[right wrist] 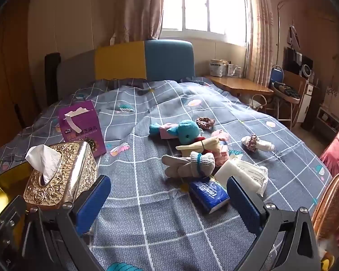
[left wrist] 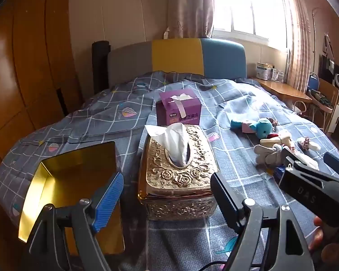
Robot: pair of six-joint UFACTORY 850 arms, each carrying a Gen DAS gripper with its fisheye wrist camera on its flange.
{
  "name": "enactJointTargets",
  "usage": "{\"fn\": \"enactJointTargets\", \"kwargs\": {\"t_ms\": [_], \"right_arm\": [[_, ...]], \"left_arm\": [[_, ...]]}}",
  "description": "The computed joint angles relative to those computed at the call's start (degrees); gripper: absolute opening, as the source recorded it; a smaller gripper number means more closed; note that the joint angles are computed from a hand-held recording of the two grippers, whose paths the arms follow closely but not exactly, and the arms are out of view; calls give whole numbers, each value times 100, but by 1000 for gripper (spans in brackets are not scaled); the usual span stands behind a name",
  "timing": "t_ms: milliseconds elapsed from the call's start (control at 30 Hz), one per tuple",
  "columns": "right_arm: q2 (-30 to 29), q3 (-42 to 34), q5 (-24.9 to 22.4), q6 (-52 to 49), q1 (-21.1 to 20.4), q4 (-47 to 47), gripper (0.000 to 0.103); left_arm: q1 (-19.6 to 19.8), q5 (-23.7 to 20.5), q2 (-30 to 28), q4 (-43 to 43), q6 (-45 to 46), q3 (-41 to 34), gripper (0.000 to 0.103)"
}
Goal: Organize soft objects
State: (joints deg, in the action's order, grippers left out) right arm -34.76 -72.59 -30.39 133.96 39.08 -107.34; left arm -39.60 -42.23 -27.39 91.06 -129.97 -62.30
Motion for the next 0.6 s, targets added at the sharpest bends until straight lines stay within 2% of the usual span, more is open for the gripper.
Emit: {"fn": "enactJointTargets", "kwargs": {"t_ms": [100, 200, 300, 600], "right_arm": [[-80, -155, 217, -328, -92, 263, 103], [-45, -11, -178, -69, 85, -55, 103], [-12, 24, -42, 29, 43, -22, 103], [-103, -96, -19, -268, 61, 230, 103]], "left_arm": [[28, -19, 134, 192, -301, 191, 81], [-39, -194, 63, -60, -47, 103, 81], [-51, -245, -30, -235, 131, -28, 81], [-36, -201, -16, -293, 212, -11, 81]]}}
